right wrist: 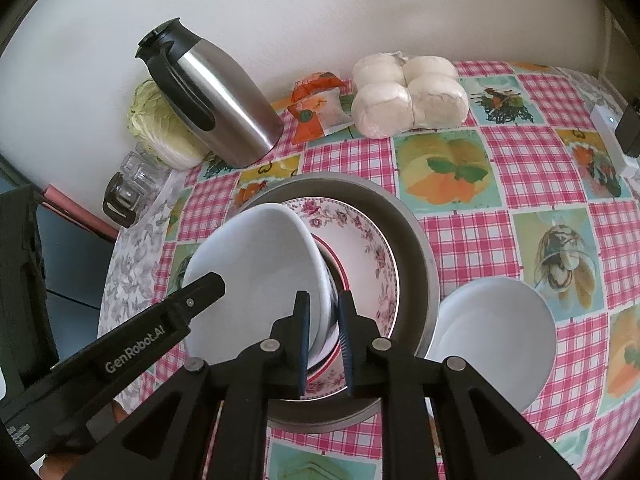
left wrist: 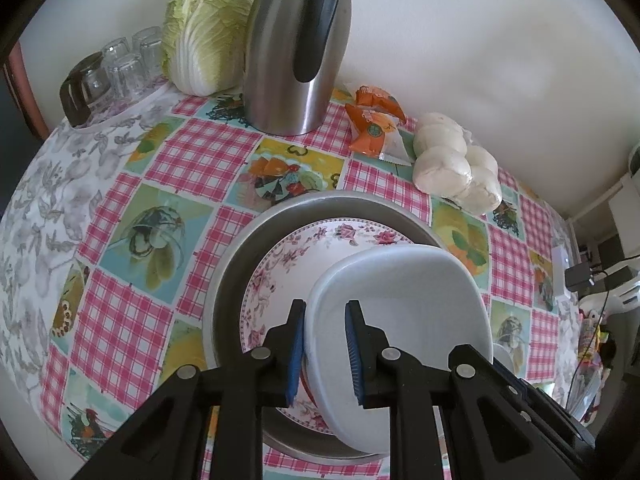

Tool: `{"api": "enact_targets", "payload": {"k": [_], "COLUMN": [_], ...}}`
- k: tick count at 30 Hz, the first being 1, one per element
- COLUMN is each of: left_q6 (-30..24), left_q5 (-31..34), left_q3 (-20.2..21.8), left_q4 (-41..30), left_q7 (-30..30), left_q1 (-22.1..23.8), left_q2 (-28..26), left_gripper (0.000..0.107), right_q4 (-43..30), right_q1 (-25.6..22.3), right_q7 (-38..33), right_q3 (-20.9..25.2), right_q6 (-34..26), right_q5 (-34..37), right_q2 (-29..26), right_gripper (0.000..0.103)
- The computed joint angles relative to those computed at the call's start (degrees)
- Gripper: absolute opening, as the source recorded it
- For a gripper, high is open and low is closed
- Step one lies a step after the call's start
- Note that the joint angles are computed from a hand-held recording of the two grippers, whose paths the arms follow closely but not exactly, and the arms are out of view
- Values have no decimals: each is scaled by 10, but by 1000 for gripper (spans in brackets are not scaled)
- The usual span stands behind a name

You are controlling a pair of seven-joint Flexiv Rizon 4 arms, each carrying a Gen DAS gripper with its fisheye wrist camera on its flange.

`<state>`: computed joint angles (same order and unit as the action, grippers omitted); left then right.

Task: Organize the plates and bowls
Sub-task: 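Carry the white square bowl over the basin and lower it into the strawberry-print bowl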

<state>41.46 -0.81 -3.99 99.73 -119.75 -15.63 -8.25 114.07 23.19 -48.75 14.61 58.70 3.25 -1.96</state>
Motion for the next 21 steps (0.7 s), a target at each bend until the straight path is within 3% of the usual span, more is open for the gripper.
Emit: {"api": "enact_targets", "payload": {"k": [14,21], "left_q6": [21,26], "left_q5": [-10,-11], "left_q3": [0,-1], "left_q4": [9,11], "left_q7": [2,4], "left_q1": [3,3], "left_q2": [10,13], "left_gripper": [21,22], "right_q4": [8,2], "right_q1": [-7,-12], "right_q7": [-7,-33], "right_q3": [-4,-4], "right_q6": [26,24], "right_q5": [20,74], "right_q2": [14,8], "right_gripper": [16,16]}}
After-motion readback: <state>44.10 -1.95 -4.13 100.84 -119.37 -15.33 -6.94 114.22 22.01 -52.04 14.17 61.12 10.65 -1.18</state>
